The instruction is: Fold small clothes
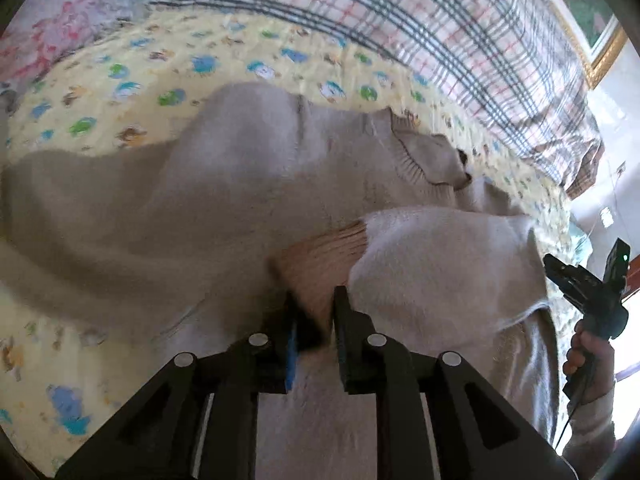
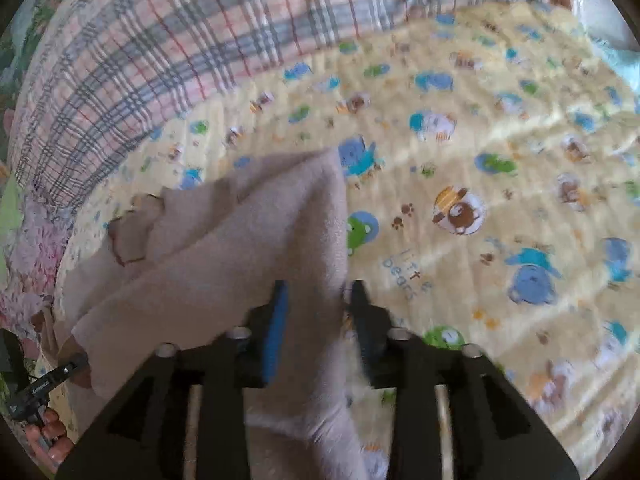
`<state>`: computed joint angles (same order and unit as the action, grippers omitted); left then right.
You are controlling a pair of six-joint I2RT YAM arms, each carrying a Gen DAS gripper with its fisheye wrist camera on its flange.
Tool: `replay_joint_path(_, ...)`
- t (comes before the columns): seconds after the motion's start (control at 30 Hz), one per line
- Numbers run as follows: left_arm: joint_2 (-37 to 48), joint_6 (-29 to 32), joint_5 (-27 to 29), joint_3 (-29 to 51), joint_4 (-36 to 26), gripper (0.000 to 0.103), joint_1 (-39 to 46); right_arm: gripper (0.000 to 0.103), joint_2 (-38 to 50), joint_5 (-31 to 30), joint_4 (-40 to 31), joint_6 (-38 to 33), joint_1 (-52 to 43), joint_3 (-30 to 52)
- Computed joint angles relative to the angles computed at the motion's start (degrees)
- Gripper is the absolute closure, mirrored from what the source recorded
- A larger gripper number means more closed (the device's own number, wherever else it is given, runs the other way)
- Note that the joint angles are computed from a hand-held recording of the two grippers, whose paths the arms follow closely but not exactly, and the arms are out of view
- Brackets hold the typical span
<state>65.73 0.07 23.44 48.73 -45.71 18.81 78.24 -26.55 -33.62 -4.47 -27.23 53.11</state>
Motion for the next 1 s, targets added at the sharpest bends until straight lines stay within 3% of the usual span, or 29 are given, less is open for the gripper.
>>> replay_joint_path(0.17,-2.2,10.6,7.5,1.7,-8.8,0.085,18.9,0.059,-9.3,-7.8,-4.6,0.8,1.0,-2.2)
replay_joint_path(0.3,4.6,18.8,11.4,6.9,-12.2,0.075,35.6,0.059,-14.4,-9.7,-7.0,2.5,5.4,-4.9)
replay_joint_path(0.4,13.2,21.1,14.3,13.4,-13.8,0.064,44.6,0.059,-17.1,-8.4,-6.7,5.3,10.1,-7.3)
replay_joint_path(0.53,23.9,21.3,17.4,22.5,-14.7,0.062,49.8,0.059,-20.2,-6.8,-6.7,8.4,15.9,-10.0)
replay_joint_path(0.67,33.8,15.8,16.9,31.2,-11.8,0.05,49.7,0.059,-23.0,-6.3,-6.8,11.2,20.7,-11.6)
replay_joint_path(0.8,43.1,9.2,14.0,39.3,-8.1,0.05,47.5,0.059,-24.9,-5.0,-7.8,12.5,24.2,-12.0)
replay_joint_path(0.87,46.3,6.9,13.0,42.1,-6.6,0.054,46.8,0.059,-25.3,-4.8,-8.3,12.3,24.6,-12.2)
replay_joint_path(0.93,47.4,5.1,12.2,43.4,-4.4,0.065,46.1,0.059,-25.4,-4.9,-9.1,11.7,24.3,-12.4)
replay_joint_path(0.97,47.2,5.1,11.8,43.3,-3.8,0.085,45.9,0.059,-25.7,-4.8,-9.3,11.6,24.1,-12.7)
replay_joint_path(1.0,46.8,4.9,11.4,43.1,-3.5,0.097,45.4,0.059,-25.7,-4.9,-9.7,11.0,23.5,-12.8)
